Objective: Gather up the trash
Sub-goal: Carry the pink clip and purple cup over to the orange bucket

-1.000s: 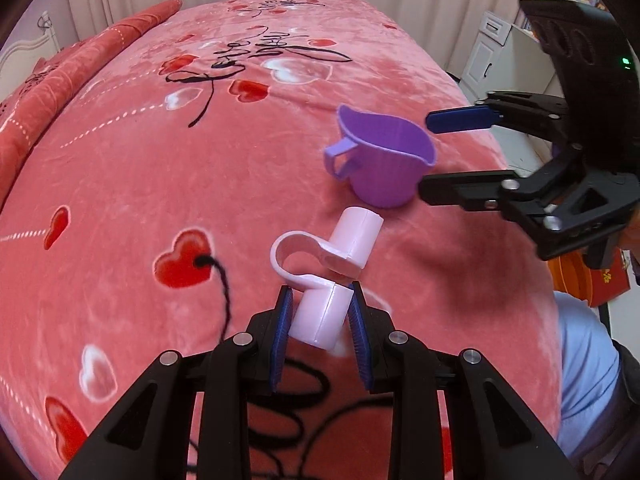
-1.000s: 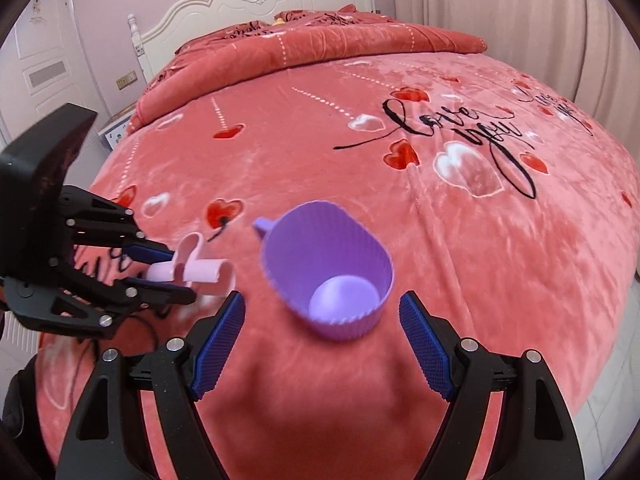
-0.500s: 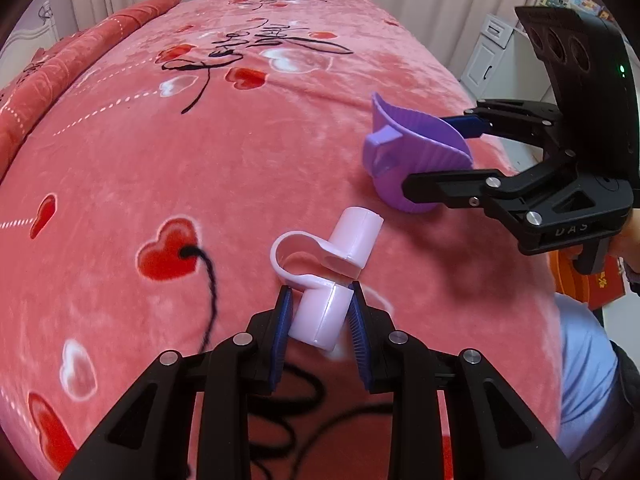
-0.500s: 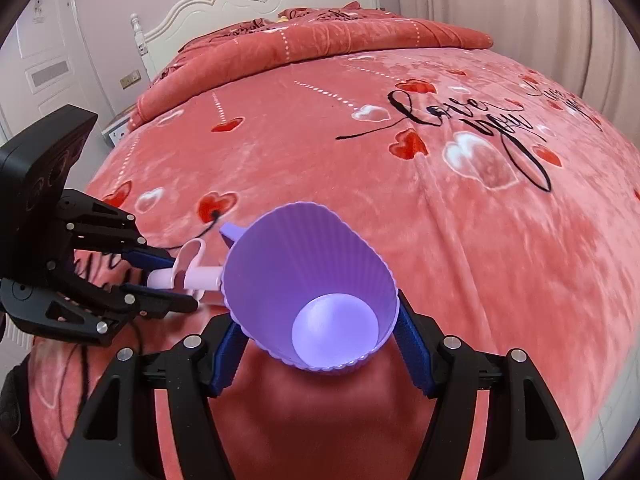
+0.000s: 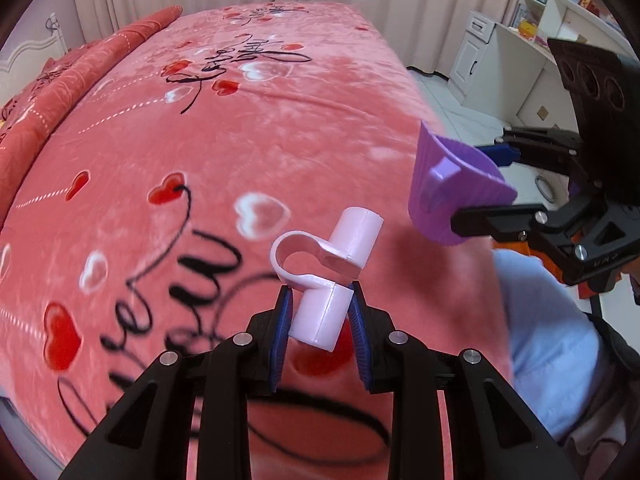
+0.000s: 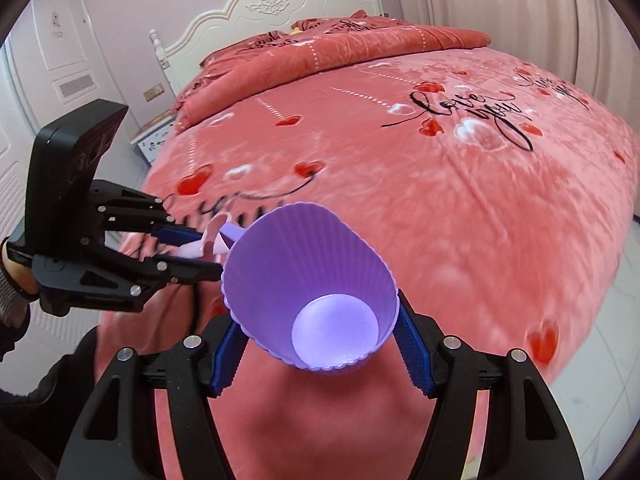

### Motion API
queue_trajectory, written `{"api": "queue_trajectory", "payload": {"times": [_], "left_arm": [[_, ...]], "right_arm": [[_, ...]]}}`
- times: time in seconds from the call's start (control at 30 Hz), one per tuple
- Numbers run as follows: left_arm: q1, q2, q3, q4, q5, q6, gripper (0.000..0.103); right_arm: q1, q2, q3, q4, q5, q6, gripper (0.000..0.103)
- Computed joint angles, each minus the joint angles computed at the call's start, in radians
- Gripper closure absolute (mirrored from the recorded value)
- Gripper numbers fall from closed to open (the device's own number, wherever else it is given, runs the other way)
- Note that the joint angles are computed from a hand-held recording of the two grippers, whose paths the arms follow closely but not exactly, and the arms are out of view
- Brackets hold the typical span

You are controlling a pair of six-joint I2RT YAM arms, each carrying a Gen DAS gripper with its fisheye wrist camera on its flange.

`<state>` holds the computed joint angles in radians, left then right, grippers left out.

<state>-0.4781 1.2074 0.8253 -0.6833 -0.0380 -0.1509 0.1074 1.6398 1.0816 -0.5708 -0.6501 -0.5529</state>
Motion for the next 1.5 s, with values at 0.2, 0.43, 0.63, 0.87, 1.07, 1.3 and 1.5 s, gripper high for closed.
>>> {"api": "queue_trajectory", "payload": {"times": [0.2,0.43,0.63,0.87,1.07,1.3,1.5], "left_arm": [[-0.271,-0.139,-0.035,-0.113,-0.127,-0.209,0.073],[-0.623,-0.157,-0.043,-0.198,-0.267,-0.519,0.073],[-0.773,-0.049,0.009,-0.178,-0.308,-0.63,0.073],[-0.788,0.176,0.185,-0.108,-0.294,-0.517,0.073],[-0.763,0.428,0.414,-0.046,-0.23,-0.346,0.073],[-0.741,0.723,0.739,-0.069,-0.132,-0.169,0.073],[-0.725,1.003,1.108,-0.16,-0.045,-0.055,0.073]], "right_arm": [[-0.081,-0.256,-0.198,-0.131,-0.052,-0.086,0.036],[-0.225,-0.461,-0.31,-0.357,-0.12,-0.269,0.036],[-0.462,-0.48,-0.305,-0.569,-0.174,-0.533,0.036],[-0.801,-0.306,-0.192,-0.727,-0.181,-0.831,0.036],[-1.063,-0.085,-0.012,-0.795,-0.16,-0.98,0.036],[-1.241,0.165,0.238,-0.773,-0.144,-0.956,0.036],[-1.331,0.376,0.468,-0.729,-0.126,-0.852,0.036]]}}
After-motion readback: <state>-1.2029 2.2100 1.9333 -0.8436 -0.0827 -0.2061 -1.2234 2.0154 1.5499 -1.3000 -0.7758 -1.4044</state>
